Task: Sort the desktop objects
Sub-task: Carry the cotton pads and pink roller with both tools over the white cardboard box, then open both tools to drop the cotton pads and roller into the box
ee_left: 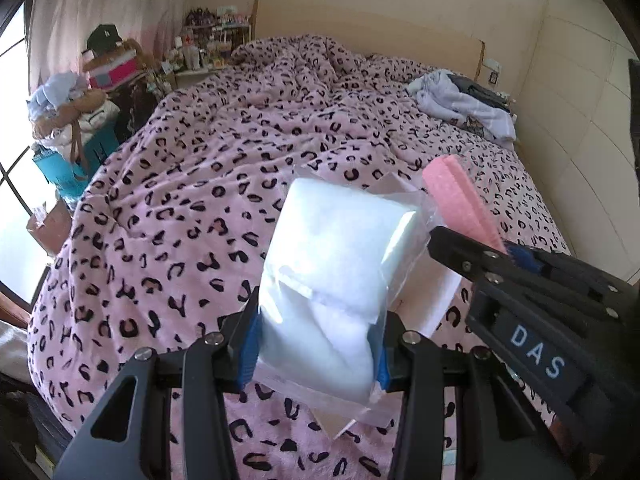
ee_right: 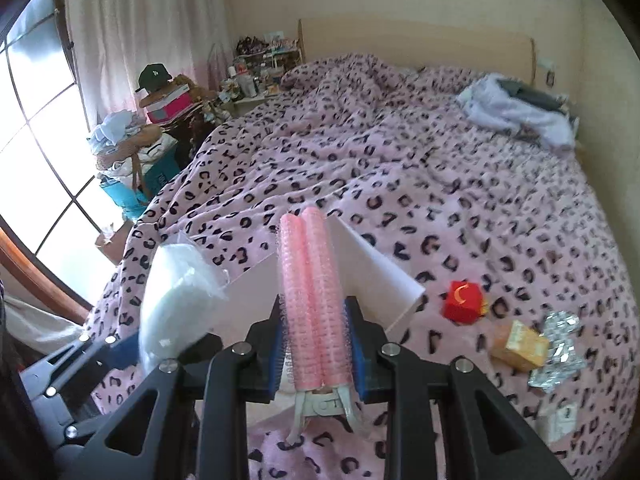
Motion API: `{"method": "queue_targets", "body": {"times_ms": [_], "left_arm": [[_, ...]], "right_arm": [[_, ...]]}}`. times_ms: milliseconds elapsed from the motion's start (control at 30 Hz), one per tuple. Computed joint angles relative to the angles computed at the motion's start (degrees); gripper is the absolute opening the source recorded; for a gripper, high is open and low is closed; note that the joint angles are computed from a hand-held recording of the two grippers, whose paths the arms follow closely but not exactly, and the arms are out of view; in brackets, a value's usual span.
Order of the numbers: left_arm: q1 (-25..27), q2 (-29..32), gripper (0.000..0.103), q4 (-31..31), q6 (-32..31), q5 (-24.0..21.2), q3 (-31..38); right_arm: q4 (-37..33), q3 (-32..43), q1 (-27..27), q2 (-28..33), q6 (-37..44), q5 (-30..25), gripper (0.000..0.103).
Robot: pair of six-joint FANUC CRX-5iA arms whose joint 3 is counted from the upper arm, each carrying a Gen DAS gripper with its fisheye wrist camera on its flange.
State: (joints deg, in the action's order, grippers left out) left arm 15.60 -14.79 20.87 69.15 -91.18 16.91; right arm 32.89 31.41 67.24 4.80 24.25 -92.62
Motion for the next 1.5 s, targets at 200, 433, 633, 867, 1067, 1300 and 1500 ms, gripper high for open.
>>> {"method": "queue_targets", "body": {"times_ms": [200,433,633,867,1067,1300,1500], "left_arm": [[-2.2,0.8,0.045,-1.8,1.3,1.4,-1.0],[-3.4,1.7,0.046,-3.3,2.2,1.9,-1.9],[-3.6,1.7,0.046,-3.8,2.3,2.2,-2.8],[-4.0,1.9,0.05,-4.4,2.1,2.2,-3.0],[-3.4,2.0,0.064,-3.2,1.8,2.0,-3.3],[-3.4,1.4,0.069,-3.1,1.6,2.6,-2.9],[-2.9,0.9,0.069,-3.6,1.4,2.7,-2.3]], "right_arm": [[-3.2,-2.0,-2.8,-0.2,0.2,3.1,0.027],[-5.1,-1.6,-4.4,1.3,1.6,3.8,0.027],[-6.3,-1.7,-4.9,1.4,2.1,3.7,0.027],[-8.0,-1.3,-5.6,1.5,2.5,3.4,0.028],[-8.6,0.0,-5.8,2.0,3.1,2.2,0.028],[-9.1,1.4,-6.3,2.3,3.4,1.7,0.028],[-10.9,1.6,-7.1,2.1,3.5,2.3,0.028]]}}
